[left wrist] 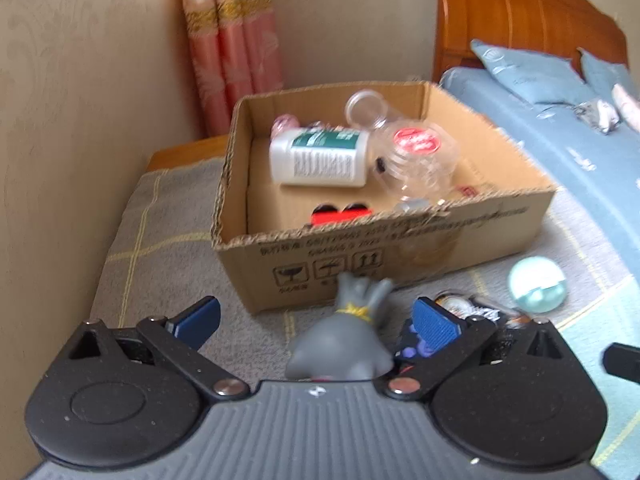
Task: Organize rigid objects
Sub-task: 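Move the left gripper to the grey cat figurine while the right approaches the mint-green case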
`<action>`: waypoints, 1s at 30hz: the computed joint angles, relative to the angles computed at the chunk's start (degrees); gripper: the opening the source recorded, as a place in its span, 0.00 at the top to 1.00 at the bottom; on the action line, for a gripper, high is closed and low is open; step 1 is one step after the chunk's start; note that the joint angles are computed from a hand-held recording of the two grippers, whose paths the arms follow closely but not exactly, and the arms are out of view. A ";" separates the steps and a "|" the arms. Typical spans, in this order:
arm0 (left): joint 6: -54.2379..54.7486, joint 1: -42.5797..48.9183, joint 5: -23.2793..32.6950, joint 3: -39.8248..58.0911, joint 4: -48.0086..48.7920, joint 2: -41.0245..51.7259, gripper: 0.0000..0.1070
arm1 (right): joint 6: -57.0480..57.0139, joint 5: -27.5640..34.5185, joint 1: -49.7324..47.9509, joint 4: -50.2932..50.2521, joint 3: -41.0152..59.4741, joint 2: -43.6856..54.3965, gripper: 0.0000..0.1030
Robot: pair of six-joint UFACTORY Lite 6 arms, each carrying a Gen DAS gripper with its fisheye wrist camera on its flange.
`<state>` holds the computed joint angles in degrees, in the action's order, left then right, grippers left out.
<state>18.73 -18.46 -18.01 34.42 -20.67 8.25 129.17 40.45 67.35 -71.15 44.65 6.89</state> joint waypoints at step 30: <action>-0.03 2.98 -4.54 -5.19 2.32 1.75 0.04 | -1.42 -6.09 -14.67 -12.61 13.34 18.30 0.00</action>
<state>18.70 -15.48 -22.55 29.23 -18.34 10.00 127.75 34.37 52.69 -83.75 57.98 25.19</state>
